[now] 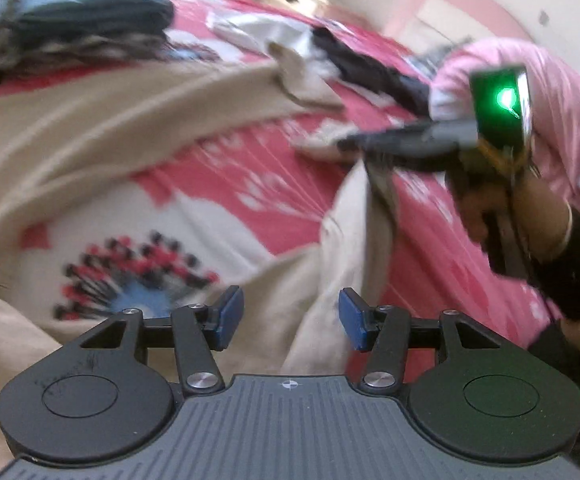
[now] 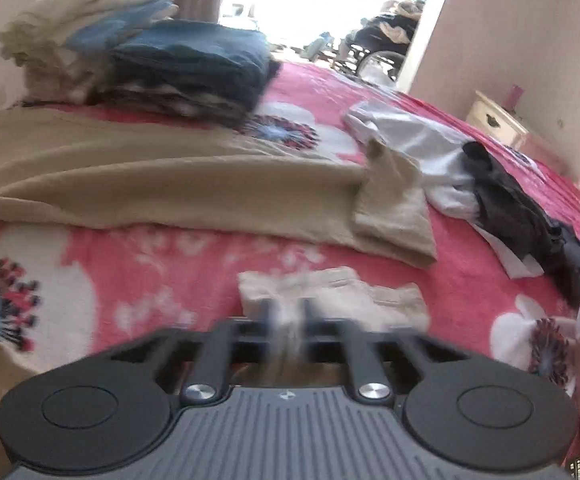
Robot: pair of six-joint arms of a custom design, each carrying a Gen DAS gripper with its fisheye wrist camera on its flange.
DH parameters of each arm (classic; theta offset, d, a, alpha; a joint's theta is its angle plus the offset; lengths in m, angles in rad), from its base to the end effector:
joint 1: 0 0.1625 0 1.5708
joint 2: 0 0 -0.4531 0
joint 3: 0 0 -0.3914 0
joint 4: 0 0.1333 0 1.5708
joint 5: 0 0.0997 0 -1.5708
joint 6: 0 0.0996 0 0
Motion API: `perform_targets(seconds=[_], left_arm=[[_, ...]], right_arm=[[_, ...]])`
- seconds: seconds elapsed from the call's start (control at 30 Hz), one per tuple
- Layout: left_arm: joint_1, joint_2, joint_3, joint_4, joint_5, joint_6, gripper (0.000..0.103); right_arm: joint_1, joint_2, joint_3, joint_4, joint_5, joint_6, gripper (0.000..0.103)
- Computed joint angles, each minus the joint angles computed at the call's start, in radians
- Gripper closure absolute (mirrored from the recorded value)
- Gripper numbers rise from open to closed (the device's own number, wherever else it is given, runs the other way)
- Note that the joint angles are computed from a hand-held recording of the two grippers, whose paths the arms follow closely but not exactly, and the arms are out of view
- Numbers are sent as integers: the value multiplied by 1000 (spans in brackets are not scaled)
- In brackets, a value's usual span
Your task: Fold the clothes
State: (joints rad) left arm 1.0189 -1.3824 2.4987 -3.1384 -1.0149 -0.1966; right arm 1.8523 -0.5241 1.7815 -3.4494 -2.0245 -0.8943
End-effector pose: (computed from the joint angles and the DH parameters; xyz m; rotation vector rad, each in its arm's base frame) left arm -0.0427 -0.4238 0.2233 0.2989 2.6515 -0.8467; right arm 0.2656 -0.5958 0.0021 1.2177 -2.1569 0.5840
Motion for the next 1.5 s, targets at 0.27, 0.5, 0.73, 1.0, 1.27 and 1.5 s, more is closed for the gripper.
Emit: perform_targets(seconds=[0.27,0.5,0.73,1.0,1.27,1.5], left_arm=[[61,-19,-30,68,-112,1,50],[38,8,-53,127,-97,19,50],[-10,60,-44,94,-34,54,50],[-36,93,5,-1,54,35,53],[-12,127,7,-65,14,83,68],[17,83,-8,-78,-50,59,88]], right_arm=[[-206,-414,282,41,272,464,98],[-303,-539,374,86,-37,724,94],[-271,-550,327,257,271,787,61],[-158,-259,18,452,214,878,50],[-132,-148,-72,444,18,942,88],[-161,-195,-34,340,200,974,100]])
